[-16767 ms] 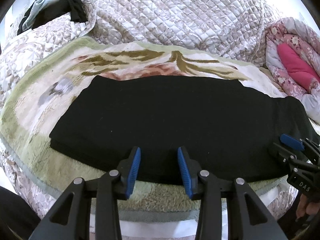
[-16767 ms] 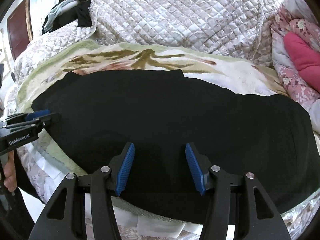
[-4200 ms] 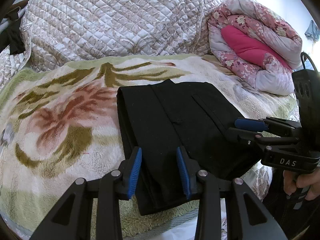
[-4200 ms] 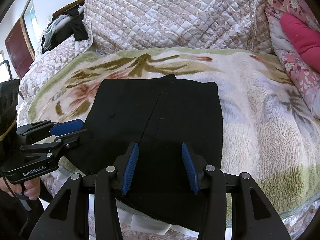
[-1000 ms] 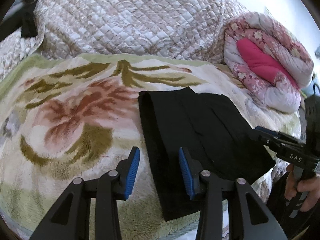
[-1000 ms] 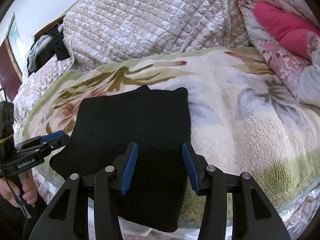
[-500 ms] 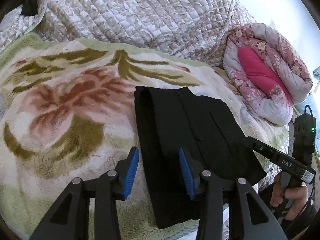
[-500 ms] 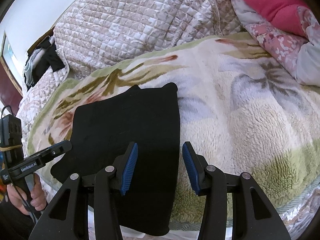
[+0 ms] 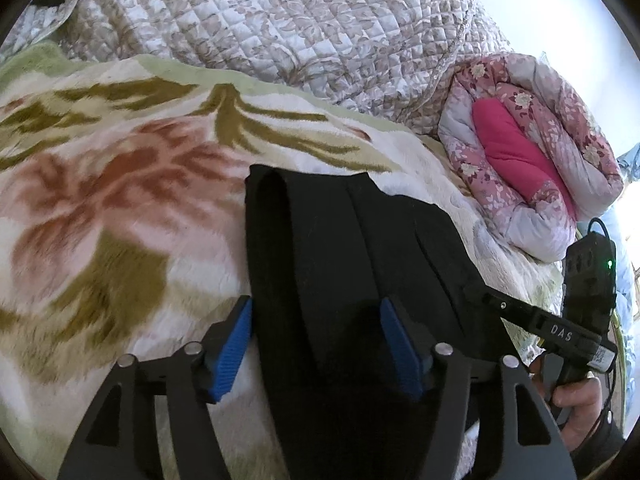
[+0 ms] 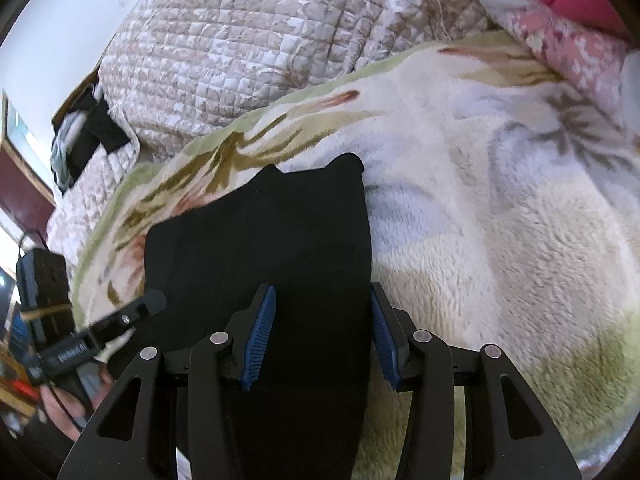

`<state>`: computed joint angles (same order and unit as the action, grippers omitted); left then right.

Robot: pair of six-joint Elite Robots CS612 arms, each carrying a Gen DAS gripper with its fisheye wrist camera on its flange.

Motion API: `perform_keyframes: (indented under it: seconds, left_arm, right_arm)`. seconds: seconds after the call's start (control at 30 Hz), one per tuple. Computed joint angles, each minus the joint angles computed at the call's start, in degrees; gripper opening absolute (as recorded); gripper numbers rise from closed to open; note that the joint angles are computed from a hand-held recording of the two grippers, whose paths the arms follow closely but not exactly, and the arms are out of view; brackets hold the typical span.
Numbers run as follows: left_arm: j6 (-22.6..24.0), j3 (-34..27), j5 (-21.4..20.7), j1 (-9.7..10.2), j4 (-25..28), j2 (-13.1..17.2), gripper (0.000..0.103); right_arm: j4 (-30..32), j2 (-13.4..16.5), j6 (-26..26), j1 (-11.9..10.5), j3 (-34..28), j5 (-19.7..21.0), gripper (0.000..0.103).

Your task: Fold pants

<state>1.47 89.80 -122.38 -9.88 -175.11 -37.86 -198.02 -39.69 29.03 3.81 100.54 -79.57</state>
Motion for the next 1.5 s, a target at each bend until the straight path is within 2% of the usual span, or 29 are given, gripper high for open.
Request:
perform_keyframes:
  seconds: [0.1,0.33,0.5,0.57,0.67,0.7,0.77,0.83,1.07,1.27,1.5]
  left_arm:
    - [-1.1,0.5,0.8,-0.16,-1.2,-0.1,0.069]
    - [0.3,2.3,2.1,-0.39,-0.8,-1.4,0.068]
    - [0.5,0.8,1.7,-0.72,0.5,-0.7,0.068]
    - [1.3,0.8,2.3,-1.02,0.0,-0.6,0.068]
    - [2.4,1.5,3.1,-1.31,-0.9,-1.1,0.054]
    - [3.1,1.9,3.7,-1.54,-1.4,-1.4,0.047]
    - [4.7,3.1,5.4,-2.12,-3.3,-2.2,0.035]
    - [5.5,4.0,6.6,-2.57,-4.8,-2.8,0.031]
    - [5.8,5.4,6.6,-2.38,-6.6,-4.5,0.028]
    - [6.3,5.6,7.4,-2.19,-6.3,-5.4,0.025]
    - [6.6,4.8,9.1,-1.90,-6.3,-5.4,0.024]
  right_arm:
    - [-1.7,0.2,2.3,-0.3,0.5,1.4,0.047]
    - [-2.5,-0.1,2.0,0.1,1.3,1.5,0.047]
    - [-0.4,0.4,-0.1,0.2,-0.5,1.0,0.047]
    - [-0.3,0.7,0.4,0.1,-0.8,1.3,0.043]
    - [-0.6,0.6,0.8,0.2,-0.7,0.9,0.030]
    - [-0.8,0.5,0.8,0.3,-0.6,0.8,0.023]
    - [-1.1,0.2,0.2,0.7,-0.6,0.4,0.021]
    - [-1.5,-0.2,-0.2,1.0,-0.3,-0.4,0.020]
    - [-4.7,-1.6,-1.3,1.9,0.9,-0.6,0.019]
    - [-4.2,-2.4,-2.0,2.5,0.5,0.0,0.017]
    - [-3.0,-1.8,-4.2,2.9,-2.3,1.4,0.016]
